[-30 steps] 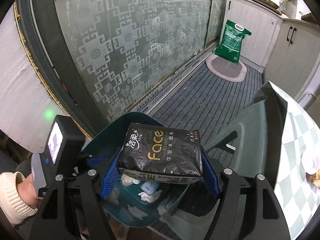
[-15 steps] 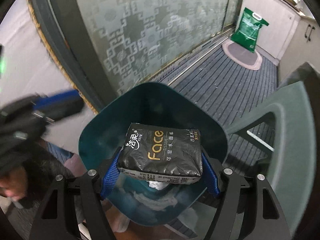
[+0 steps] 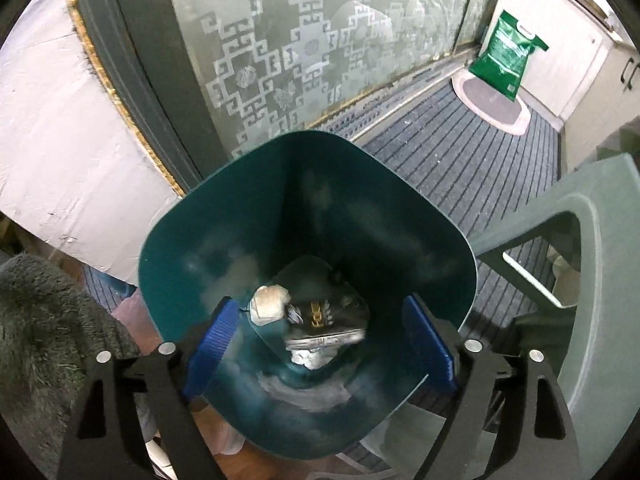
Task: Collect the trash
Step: 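Move both tools back to the table toward the bread and clear lid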
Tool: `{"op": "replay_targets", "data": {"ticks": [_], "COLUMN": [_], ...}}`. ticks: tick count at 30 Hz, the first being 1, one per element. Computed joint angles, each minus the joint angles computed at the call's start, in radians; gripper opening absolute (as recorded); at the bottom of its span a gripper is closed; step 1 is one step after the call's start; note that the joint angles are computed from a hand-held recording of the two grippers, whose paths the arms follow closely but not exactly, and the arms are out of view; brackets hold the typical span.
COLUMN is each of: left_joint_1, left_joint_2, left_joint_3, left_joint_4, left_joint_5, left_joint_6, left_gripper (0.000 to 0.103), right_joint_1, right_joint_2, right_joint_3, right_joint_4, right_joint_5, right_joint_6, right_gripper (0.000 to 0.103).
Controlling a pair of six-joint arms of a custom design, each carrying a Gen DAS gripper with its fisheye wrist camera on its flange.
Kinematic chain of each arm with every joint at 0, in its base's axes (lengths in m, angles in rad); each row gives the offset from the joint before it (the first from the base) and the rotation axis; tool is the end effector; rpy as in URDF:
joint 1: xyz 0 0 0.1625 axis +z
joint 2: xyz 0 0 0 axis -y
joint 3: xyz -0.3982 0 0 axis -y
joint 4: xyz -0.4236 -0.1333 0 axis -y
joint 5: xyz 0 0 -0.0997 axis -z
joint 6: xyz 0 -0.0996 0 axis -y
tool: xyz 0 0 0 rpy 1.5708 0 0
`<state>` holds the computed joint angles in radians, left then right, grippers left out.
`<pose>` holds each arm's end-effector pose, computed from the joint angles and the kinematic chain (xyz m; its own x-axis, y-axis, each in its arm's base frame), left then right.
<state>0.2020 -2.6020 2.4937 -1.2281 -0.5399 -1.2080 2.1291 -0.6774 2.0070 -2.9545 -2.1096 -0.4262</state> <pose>-0.1173 -0.2473 0.3399 -0.8582 0.0105 -0.5132 0.4242 0.5774 -0.6976 0.3429 -0.3938 -0.0792 -0.4576 -0.7427 0.4889 -0.7887 0.5929 0.1626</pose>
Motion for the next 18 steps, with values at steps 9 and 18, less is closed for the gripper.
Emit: {"op": "replay_targets", "data": {"ticks": [9,18], "left_joint_1": [-0.124,-0.160], "left_joint_2": [0.056,0.144], "left_joint_3": [-0.062,-0.074], "left_joint_4": [0.174,0.118], "left_joint_5": [-0.002,0.004], "left_joint_6": [-0.174,-0.174], "left_gripper": [0.030,0.037], "right_joint_1": [0.045,0.088], "right_joint_2": [-0.065,-0.210], "right_joint_3": [0.030,0.081], "right_joint_4": [-0.048,-0.136], "right_joint_5": [0.054,0.128], "right_joint_6": [-0.025,-0.058], "right_gripper": [0.086,0.085]}}
